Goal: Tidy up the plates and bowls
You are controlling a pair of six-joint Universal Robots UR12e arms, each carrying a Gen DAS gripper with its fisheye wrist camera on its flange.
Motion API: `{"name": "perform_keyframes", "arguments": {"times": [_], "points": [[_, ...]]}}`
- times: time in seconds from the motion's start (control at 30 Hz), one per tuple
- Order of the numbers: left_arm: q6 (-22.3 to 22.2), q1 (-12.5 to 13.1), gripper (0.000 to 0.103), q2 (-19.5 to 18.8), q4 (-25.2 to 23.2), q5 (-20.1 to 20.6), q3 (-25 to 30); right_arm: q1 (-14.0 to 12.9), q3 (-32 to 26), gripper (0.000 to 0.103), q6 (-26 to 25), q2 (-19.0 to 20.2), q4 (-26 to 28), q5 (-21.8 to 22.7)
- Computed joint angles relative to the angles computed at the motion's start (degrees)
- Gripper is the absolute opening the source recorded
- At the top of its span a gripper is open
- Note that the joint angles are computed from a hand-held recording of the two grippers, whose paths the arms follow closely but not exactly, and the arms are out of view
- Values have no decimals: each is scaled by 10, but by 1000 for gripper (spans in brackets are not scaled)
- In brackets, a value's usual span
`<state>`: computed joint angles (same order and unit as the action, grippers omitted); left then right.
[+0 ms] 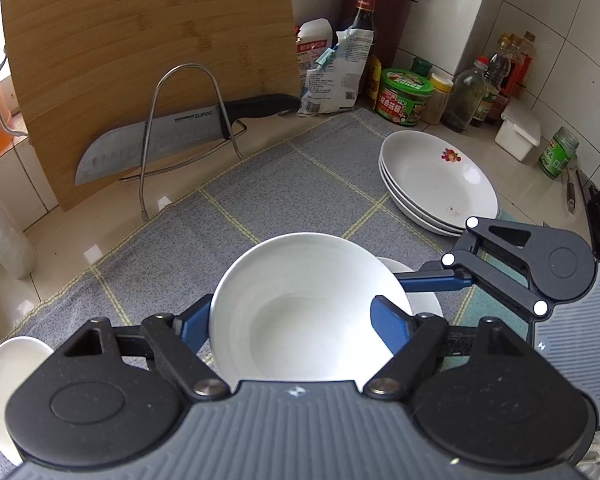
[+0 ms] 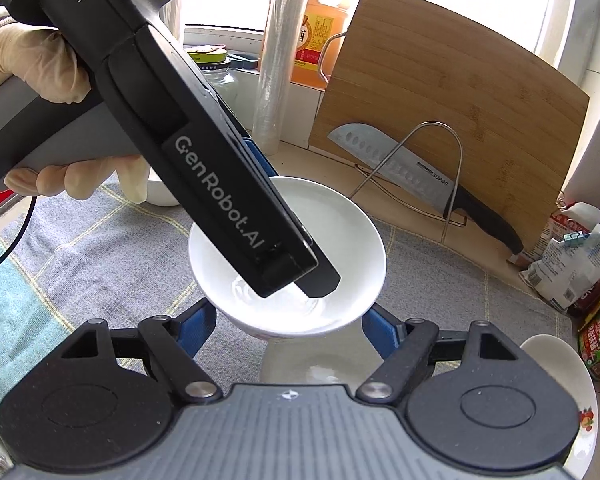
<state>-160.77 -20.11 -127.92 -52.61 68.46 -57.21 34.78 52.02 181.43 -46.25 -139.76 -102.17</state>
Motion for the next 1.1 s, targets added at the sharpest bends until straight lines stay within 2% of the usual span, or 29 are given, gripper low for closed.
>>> {"name": "perform_keyframes", "arguments": {"times": [0.47,0.7,1.1], "points": [[34,-23,81,-28,-37,-18,46,-7,72,83,47,-47,-4,-28],[38,-28,81,-39,-64,-20,62,-14,84,83,78,-55,13,-7],[38,-26,81,-41,-79,-17,61,-16,80,83,90,-53,29,15]]}}
